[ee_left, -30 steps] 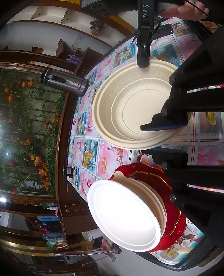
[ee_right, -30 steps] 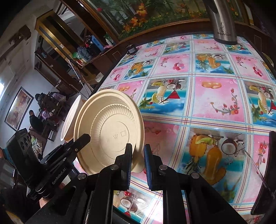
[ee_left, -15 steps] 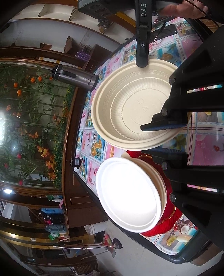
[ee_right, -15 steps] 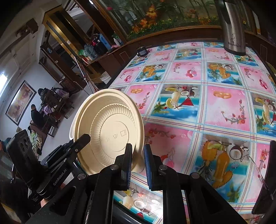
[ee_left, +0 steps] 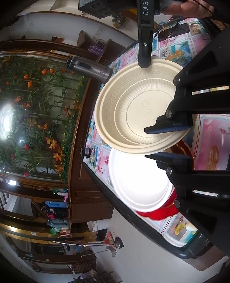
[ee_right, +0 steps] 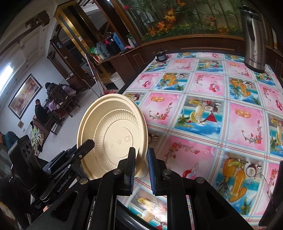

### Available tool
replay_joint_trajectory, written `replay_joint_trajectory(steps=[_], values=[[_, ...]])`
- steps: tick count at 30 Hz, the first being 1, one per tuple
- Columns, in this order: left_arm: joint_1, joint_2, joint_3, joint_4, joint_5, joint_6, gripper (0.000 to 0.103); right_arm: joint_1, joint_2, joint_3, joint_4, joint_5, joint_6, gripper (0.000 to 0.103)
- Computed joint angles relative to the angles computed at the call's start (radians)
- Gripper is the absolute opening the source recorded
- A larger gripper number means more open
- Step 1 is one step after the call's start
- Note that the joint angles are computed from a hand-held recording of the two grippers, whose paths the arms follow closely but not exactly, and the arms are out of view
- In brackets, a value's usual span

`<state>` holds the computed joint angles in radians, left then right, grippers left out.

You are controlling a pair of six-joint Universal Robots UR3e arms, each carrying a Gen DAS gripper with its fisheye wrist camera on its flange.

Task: Organize plates and bowls
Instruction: 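Lower the beige bowl onto the bowls atop the red plates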

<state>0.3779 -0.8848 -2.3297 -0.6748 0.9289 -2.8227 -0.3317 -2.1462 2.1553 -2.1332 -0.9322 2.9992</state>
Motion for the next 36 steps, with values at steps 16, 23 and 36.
replay_joint_trajectory(steps=[16,23,36], values=[[0.189,-0.185,0.155,-0.033,-0.075,0.004,0.024,0.330,0.509,-0.410,-0.240,-0.120,0.252,0.016],[0.100,-0.320,0.151,0.088,0.020,-0.052,0.024,0.355,0.640,-0.463,-0.258,-0.156,0.264,0.016],[0.077,-0.408,0.150,0.144,0.059,-0.075,0.024,0.373,0.770,-0.534,-0.257,-0.171,0.269,0.016]])
